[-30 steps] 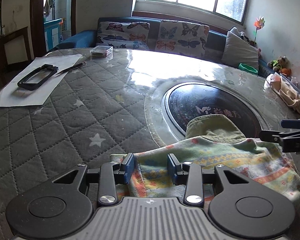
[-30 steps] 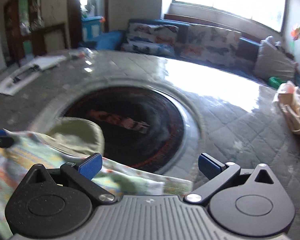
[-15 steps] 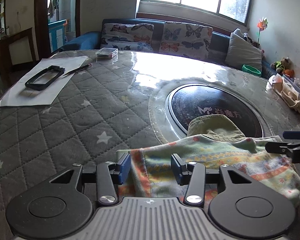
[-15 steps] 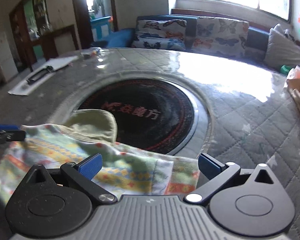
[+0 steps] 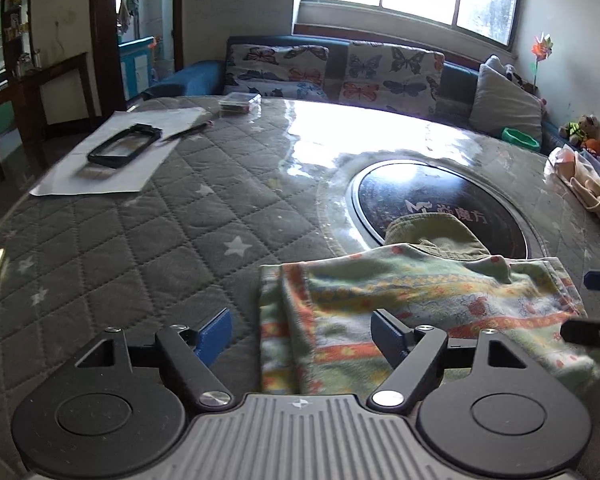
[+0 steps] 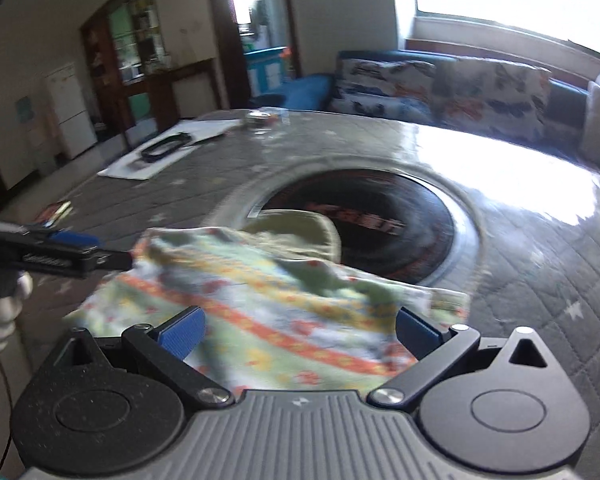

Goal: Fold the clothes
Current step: 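Release the shirt and withdraw both tools from the folded bundle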

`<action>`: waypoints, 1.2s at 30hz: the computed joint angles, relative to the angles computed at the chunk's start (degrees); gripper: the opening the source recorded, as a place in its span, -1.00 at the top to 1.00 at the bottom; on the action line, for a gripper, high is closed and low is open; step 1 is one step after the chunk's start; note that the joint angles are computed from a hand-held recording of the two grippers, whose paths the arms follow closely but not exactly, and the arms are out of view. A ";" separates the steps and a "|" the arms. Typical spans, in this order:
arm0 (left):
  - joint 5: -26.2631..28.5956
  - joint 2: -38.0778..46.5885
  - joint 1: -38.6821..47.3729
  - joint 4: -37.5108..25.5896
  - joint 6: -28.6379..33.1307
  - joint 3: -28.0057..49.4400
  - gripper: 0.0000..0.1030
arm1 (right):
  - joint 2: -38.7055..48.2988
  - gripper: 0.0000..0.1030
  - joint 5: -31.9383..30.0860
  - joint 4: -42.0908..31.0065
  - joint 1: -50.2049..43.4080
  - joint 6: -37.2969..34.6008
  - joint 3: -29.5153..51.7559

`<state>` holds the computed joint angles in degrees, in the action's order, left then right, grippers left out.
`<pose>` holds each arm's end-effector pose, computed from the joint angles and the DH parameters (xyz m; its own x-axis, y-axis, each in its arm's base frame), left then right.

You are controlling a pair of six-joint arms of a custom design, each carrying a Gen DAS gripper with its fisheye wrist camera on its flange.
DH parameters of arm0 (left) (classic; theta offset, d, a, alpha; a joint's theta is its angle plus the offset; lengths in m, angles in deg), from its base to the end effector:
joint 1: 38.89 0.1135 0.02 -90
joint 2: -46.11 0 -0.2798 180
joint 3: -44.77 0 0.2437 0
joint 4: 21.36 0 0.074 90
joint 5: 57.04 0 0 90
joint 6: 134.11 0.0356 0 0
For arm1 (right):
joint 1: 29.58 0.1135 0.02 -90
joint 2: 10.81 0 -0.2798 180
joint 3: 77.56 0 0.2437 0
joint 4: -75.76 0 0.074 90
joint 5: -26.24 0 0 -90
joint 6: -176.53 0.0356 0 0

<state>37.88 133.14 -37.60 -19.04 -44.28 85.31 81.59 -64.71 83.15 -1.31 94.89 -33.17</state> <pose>0.2518 0.0026 0.1399 -0.6967 -0.0186 -0.7171 0.0370 0.9974 -0.0619 0.2445 0.1322 0.1406 -0.6378 -0.1779 -0.7494 -0.3961 0.9102 0.1210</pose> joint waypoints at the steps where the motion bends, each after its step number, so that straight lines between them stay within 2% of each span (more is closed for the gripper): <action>1: 0.47 -0.78 0.78 -0.09 -0.02 -0.52 -0.58 | -0.19 -0.93 0.37 -0.22 1.15 -0.21 0.09; 8: 2.00 -3.66 6.69 -1.04 0.74 -3.10 -0.63 | 0.64 -0.75 3.34 -3.90 11.62 -3.97 3.18; 14: 4.51 -3.07 11.78 -2.69 0.23 -2.97 -0.69 | 5.87 -0.52 5.14 -6.59 20.01 -8.16 9.17; 16: 5.36 -3.25 12.60 -3.34 0.45 -2.89 -0.70 | 7.76 -0.31 5.66 -7.47 21.54 -9.29 11.06; 19: 7.17 -3.62 13.39 -4.32 0.24 -2.66 -0.73 | 11.68 -0.22 7.42 -8.40 24.13 -11.70 14.39; 25: 10.81 -2.69 13.61 -7.35 -2.12 -0.77 -0.78 | 17.48 -0.09 12.29 -8.01 26.77 -14.38 18.26; 26: 11.16 -2.41 13.54 -7.66 -2.57 -0.51 -0.78 | 17.64 -0.09 12.57 -7.64 26.91 -14.44 18.25; 28: 10.83 -1.87 12.95 -7.99 -3.32 -0.04 -0.79 | 17.70 0.06 12.97 -7.10 26.99 -13.92 18.11; 32: 10.38 -1.00 11.87 -8.92 -4.70 0.95 -0.80 | 17.11 0.15 11.65 -6.50 26.14 -12.65 17.31; 35: 9.85 -1.08 11.02 -9.05 -5.06 1.16 -0.80 | 16.61 0.14 11.33 -6.19 26.06 -12.24 16.58; 36: 9.33 -1.26 10.63 -8.95 -5.05 1.10 -0.80 | 16.40 0.08 11.12 -6.26 26.03 -12.17 16.37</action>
<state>47.22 131.88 -26.97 -27.99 -49.32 86.41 97.99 -53.60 76.88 24.72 82.72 -16.80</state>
